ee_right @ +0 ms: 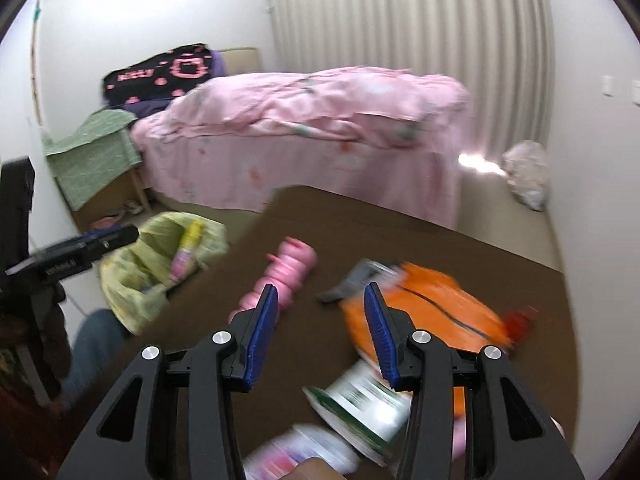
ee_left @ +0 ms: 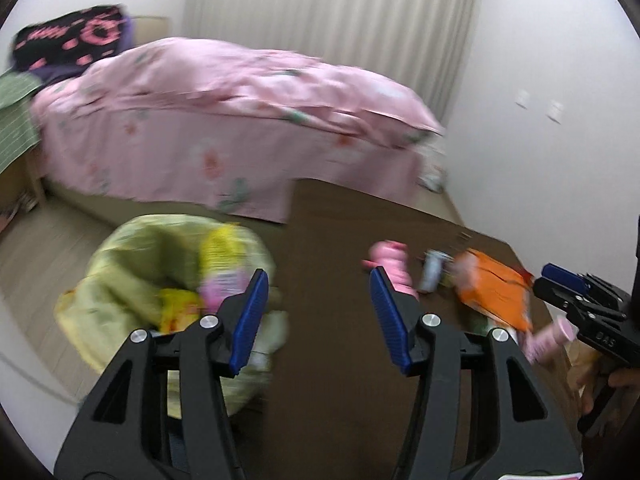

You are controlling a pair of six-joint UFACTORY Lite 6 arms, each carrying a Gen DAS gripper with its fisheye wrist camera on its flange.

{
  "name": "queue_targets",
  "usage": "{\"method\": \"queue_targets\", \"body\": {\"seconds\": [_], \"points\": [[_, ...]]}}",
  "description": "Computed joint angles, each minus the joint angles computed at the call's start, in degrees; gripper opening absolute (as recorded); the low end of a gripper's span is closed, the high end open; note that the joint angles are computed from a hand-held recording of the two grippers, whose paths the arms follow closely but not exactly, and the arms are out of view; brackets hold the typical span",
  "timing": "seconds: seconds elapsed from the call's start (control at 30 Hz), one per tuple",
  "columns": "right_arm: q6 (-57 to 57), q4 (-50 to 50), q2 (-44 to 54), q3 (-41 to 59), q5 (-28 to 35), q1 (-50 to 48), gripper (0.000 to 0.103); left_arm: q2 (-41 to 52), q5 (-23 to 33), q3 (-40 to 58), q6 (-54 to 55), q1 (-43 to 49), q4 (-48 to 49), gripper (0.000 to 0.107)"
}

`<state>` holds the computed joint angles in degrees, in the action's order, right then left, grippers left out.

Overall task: Collect trash
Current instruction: 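Move both open tools back toward the orange plastic bag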

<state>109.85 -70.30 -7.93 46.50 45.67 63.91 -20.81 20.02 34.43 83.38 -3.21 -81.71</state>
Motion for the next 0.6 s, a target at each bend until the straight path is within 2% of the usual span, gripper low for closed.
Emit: {"method": "queue_targets", "body": {"seconds": [0.17, 0.3, 0.37, 0.43, 0.53, 0.6], "points": [[3.5, 5.1, -13.1, -12.6, 12.8, 8.7, 0.042, 1.4, -2.5, -0.5, 2.1, -14.3, -2.2, 0.050], [6.7, 10.6, -24.6, -20.3, 23.9, 17.3, 0.042, 8.6, -0.5, 3.1, 5.2, -22.1, -7.0, 0.051], [8.6, 12.4, -27.0, -21.8, 29.2, 21.6, 0.042, 14.3, 0.4, 7.1, 6.3, -25.0, -9.6, 0.054], [10.9, 14.3, -29.4, -23.5, 34.1, 26.2, 0.042, 20.7, -1.5, 12.5, 9.6, -28.6, -15.4, 0.054], [14.3, 15.8, -32.4, -26.1, 36.9, 29.7, 0.042, 31.2, -6.0, 22.6, 16.4, -32.5, -24.6, 0.054], [15.7, 16.4, -33.7, -27.8, 36.3, 30.1, 0.042, 39.7, -9.7, 31.0, 9.9, -34.3, -20.0, 0.054]]}}
